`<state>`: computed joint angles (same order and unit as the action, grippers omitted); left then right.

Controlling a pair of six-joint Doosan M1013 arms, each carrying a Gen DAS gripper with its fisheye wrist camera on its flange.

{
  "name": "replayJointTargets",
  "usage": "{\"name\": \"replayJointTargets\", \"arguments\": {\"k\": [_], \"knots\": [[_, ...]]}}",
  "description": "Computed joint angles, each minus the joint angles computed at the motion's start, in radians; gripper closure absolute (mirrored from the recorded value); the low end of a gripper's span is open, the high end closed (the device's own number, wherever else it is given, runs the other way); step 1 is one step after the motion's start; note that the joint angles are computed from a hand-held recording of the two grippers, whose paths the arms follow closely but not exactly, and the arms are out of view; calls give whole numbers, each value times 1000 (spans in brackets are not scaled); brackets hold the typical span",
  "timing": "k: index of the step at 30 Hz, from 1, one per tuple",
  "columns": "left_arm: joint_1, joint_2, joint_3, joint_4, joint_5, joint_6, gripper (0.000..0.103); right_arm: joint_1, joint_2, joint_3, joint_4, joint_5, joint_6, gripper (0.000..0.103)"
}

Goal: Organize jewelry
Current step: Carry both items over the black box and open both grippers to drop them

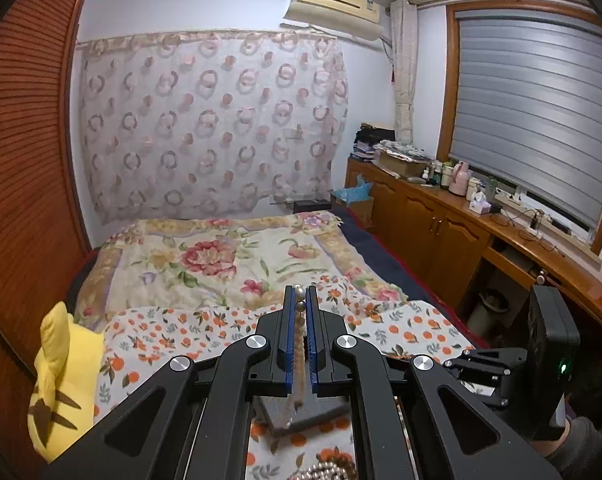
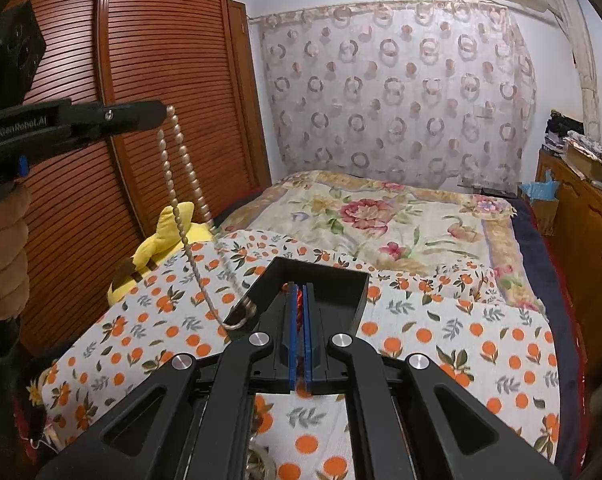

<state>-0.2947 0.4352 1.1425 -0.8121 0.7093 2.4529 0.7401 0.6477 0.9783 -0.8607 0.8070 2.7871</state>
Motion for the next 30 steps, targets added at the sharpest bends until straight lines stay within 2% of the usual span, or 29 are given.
{"name": "replayJointTargets", "arguments": {"k": [8, 12, 16, 20, 22, 24, 26, 27, 30], "knots": [[-25, 50, -51, 95, 9, -95, 99, -32, 53, -74, 77, 13, -84, 100], [-29, 82, -56, 147, 38, -150, 99, -46, 90, -114, 118, 37, -124, 100], [-26, 109, -56, 172, 65, -195, 98, -56, 114, -130, 155, 54, -146, 100], [-25, 109, -35, 174, 65, -185, 98, -67, 116, -121, 212, 33, -172, 99], [-26, 104, -20, 179, 62, -177, 92, -68, 118, -123, 221, 39, -175, 99], [-24, 88, 11, 168, 46, -151, 68, -68, 115, -116, 223, 33, -173, 98], [-21, 74, 35, 153, 27, -121, 64, -66, 107, -102, 209, 28, -162, 82], [-19, 66, 50, 150, 23, -107, 60, -66, 101, -92, 206, 21, -152, 69], [-13, 45, 92, 128, 5, -73, 45, -62, 84, -65, 190, 6, -131, 69]]}}
